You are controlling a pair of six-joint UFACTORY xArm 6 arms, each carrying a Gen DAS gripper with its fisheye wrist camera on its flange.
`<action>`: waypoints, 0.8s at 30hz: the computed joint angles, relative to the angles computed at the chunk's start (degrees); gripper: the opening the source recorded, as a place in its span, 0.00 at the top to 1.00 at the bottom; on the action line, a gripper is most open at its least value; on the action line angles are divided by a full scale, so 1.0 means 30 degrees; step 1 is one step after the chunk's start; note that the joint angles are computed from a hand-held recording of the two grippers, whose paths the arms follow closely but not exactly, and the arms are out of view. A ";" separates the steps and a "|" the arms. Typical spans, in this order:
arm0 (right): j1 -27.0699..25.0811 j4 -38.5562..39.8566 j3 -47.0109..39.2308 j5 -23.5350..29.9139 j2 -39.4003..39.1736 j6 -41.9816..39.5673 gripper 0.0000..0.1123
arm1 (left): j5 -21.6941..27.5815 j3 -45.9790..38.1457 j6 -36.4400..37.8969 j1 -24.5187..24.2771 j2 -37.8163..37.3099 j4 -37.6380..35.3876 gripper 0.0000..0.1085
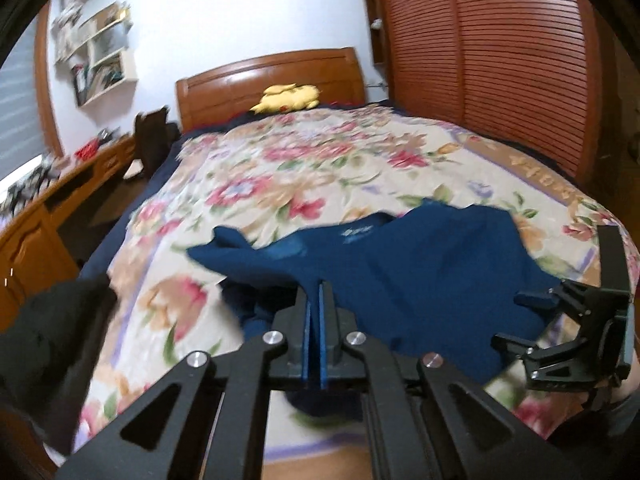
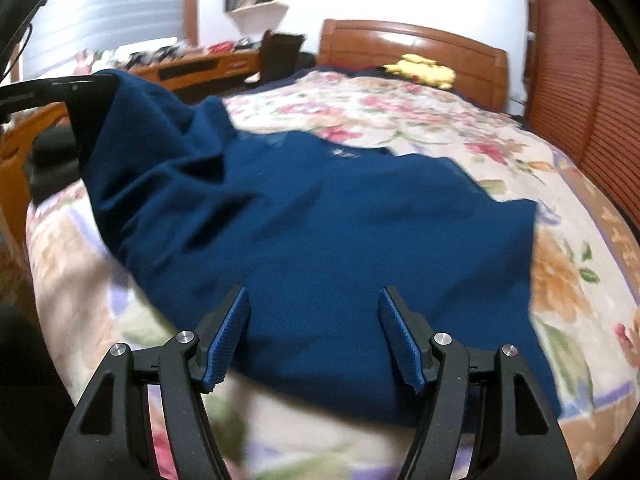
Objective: Fold large clothes
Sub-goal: 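Grasp the navy jacket side with the left gripper and fold it over the middle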
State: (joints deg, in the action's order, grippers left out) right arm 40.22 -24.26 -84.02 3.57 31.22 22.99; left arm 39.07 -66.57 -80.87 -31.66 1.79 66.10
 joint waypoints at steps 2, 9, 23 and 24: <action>-0.0476 -0.1283 0.0420 -0.0024 -0.0388 0.1388 0.39 | 0.0185 -0.1706 0.1005 -0.0434 0.1019 -0.0337 1.00; -0.2127 -0.6352 0.2713 0.0295 -0.2614 0.6602 0.40 | -0.0022 -0.8111 0.5358 -0.1405 0.5382 -0.2596 1.00; -0.3962 -1.2708 0.7577 0.1103 -0.7223 1.3258 0.40 | -0.2203 -1.5625 1.2048 -0.2420 1.1718 -0.8857 0.97; -0.3947 -1.2659 0.7409 0.1111 -0.7116 1.3203 0.40 | -0.2842 -1.4825 1.1781 -0.2378 1.1294 -0.8641 0.95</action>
State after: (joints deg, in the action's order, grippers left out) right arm 28.38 -62.24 -61.79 6.90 9.87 62.60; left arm 30.54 -111.05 -45.52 -38.79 35.67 40.18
